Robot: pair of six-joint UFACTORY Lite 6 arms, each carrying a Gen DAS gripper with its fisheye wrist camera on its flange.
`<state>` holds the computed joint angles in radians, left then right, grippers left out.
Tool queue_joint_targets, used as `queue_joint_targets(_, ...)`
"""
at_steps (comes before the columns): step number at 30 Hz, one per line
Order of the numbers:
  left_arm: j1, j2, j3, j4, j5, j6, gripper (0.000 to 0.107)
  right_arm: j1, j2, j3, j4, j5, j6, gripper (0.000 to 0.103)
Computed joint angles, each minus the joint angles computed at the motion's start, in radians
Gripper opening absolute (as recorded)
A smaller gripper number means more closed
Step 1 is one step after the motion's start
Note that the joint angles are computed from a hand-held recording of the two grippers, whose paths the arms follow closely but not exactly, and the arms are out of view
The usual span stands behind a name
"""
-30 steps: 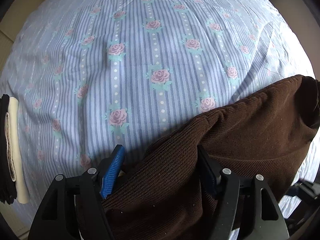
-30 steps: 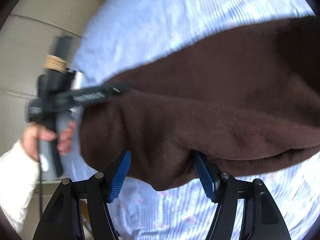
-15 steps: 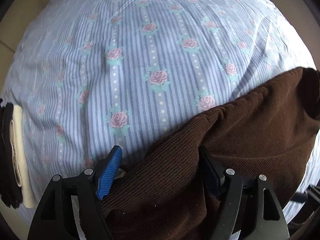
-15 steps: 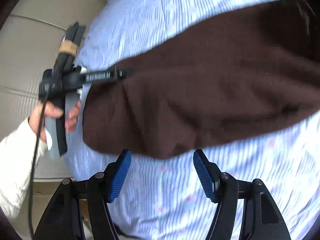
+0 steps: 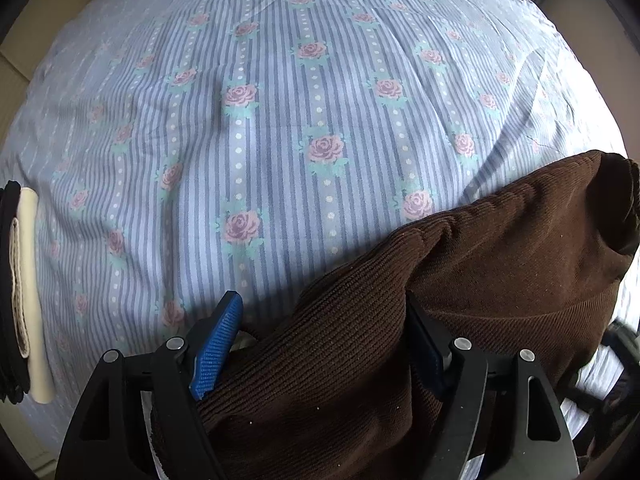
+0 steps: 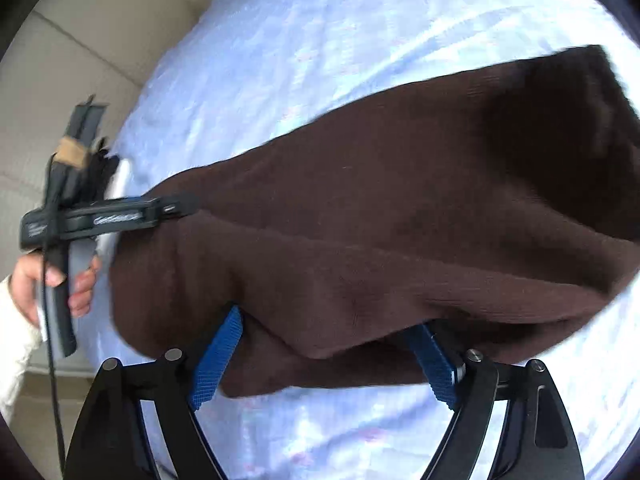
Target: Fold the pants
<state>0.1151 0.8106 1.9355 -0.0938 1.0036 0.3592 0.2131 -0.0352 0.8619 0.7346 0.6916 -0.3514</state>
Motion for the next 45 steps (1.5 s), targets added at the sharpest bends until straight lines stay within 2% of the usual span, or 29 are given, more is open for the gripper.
queue_joint_targets(2,0.002,-0.008,0.000,0.008,0.008,0.002,0.078,0.102,0.053,0.043,0.020,0.003,-0.021,0.086)
queue_joint_targets(5,-0.005,-0.041,-0.015,0.036,0.006,0.010,0.078,0.203,0.036,0.041,0.014,0.010,-0.003,0.087)
queue_joint_targets(6,-0.008,-0.056,-0.028,0.042,0.000,0.020,0.078,0.198,0.004,0.010,0.052,0.025,-0.051,0.087)
queue_joint_targets(8,-0.014,-0.115,-0.098,0.057,-0.034,0.050,0.078,0.132,-0.029,-0.053,0.192,0.148,-0.197,0.087)
queue_joint_targets(9,-0.019,-0.145,-0.134,0.068,-0.052,0.057,0.078,0.111,-0.013,-0.061,0.210,0.174,-0.212,0.086)
queue_joint_targets(12,-0.035,-0.246,-0.246,0.116,-0.106,0.059,0.078,0.109,0.009,-0.030,0.105,0.128,-0.157,0.077)
queue_joint_targets(17,0.017,-0.456,-0.418,0.058,-0.157,0.101,0.077,0.012,0.009,0.051,0.162,0.144,-0.180,0.077)
queue_joint_targets(21,0.136,-0.605,-0.537,0.000,-0.131,0.097,0.075,0.021,0.086,0.032,0.150,0.116,-0.182,0.077)
queue_joint_targets(23,0.239,-0.681,-0.611,-0.026,-0.114,0.095,0.075,0.034,0.095,0.027,0.138,0.077,-0.143,0.077)
queue_joint_targets(25,0.365,-0.736,-0.666,-0.073,-0.077,0.092,0.075,0.017,0.065,0.027,0.120,0.084,-0.107,0.076)
queue_joint_targets(28,0.572,-0.701,-0.697,-0.227,0.011,0.116,0.075,-0.020,0.035,0.016,0.138,0.114,-0.085,0.076)
queue_joint_targets(30,0.638,-0.642,-0.696,-0.289,0.043,0.101,0.069,0.047,0.061,0.017,0.141,0.057,-0.042,0.076)
queue_joint_targets(33,0.614,-0.580,-0.735,-0.309,0.067,0.110,0.056,0.107,0.094,0.052,0.111,0.020,0.028,0.076)
queue_joint_targets(34,0.589,-0.587,-0.768,-0.285,0.038,0.089,0.055,0.145,0.081,0.046,0.095,0.005,0.072,0.076)
queue_joint_targets(35,0.581,-0.593,-0.783,-0.272,0.022,0.079,0.050,0.177,0.085,0.052,0.094,-0.025,0.099,0.076)
queue_joint_targets(37,0.582,-0.604,-0.801,-0.250,0.002,0.044,0.046,0.211,0.024,0.015,0.017,-0.015,0.209,0.076)
queue_joint_targets(39,0.565,-0.631,-0.831,-0.197,-0.027,0.030,0.052,0.212,-0.044,-0.006,-0.083,0.004,0.315,0.076)
queue_joint_targets(41,0.494,-0.703,-0.888,-0.072,-0.092,-0.027,0.065,0.196,-0.131,-0.040,-0.150,0.040,0.379,0.076)
queue_joint_targets(45,0.243,-0.954,-0.977,0.215,-0.136,-0.217,0.065,0.075,-0.406,-0.089,-0.293,0.135,0.504,0.076)
